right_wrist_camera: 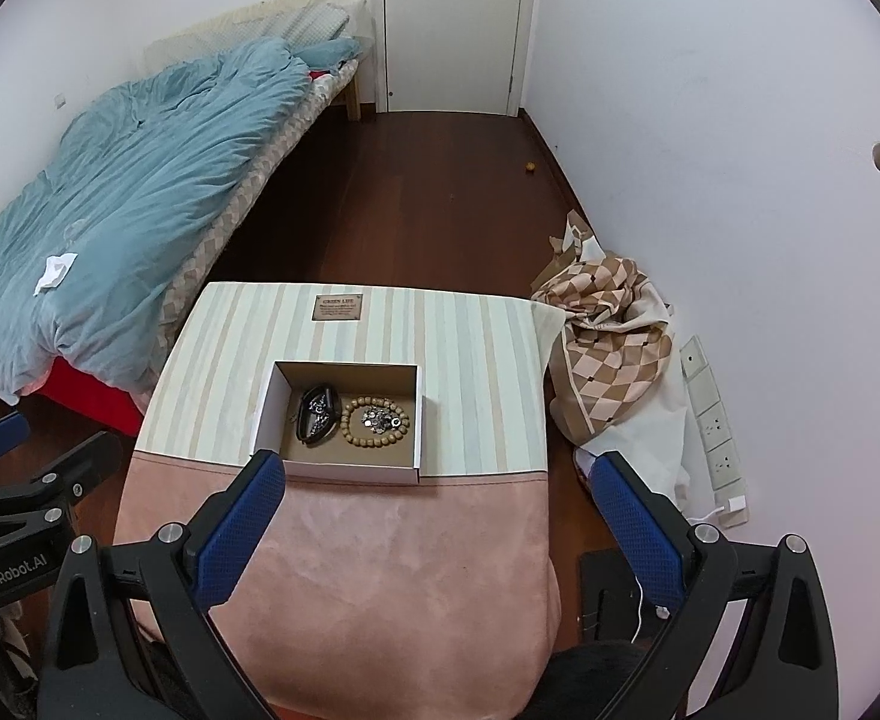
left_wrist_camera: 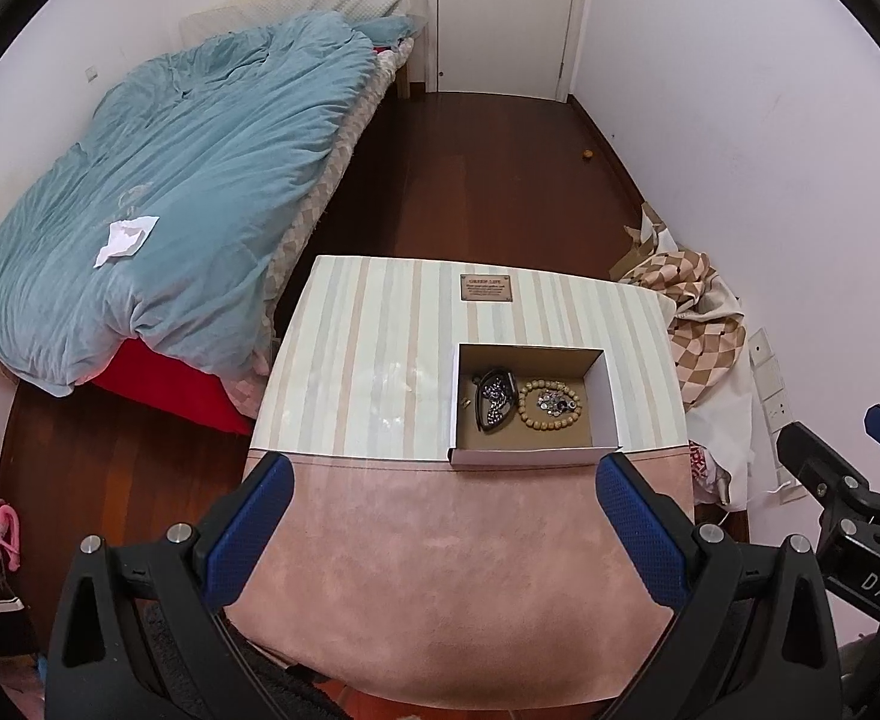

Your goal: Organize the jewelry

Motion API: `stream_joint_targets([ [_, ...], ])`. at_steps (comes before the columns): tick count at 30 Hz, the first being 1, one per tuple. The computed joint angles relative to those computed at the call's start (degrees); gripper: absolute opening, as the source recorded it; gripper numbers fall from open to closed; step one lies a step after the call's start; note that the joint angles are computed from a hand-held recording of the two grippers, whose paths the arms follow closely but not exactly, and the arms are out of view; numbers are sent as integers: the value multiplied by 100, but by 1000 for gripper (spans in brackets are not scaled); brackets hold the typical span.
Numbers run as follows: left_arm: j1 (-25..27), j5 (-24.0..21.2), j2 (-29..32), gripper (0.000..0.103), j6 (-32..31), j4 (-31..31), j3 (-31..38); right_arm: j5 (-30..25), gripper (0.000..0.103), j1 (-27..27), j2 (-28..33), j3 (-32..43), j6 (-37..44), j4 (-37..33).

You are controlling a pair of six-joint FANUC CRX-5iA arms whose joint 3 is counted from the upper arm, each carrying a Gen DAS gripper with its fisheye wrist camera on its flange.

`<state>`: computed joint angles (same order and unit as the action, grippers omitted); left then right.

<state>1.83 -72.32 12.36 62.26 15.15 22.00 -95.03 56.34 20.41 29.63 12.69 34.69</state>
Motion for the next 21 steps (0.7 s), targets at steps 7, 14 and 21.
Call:
stream_joint_targets([
  [7, 0, 93, -30, 103, 22, -96, -26, -14, 103, 7, -30, -19, 0, -9],
  [14, 9, 148, -61, 103, -32, -92, -73, 8, 103, 6, -65, -61, -9, -44],
  [21, 14, 159, -78, 103, -41, -75, -92, 45, 103, 7, -74, -109, -22, -81],
])
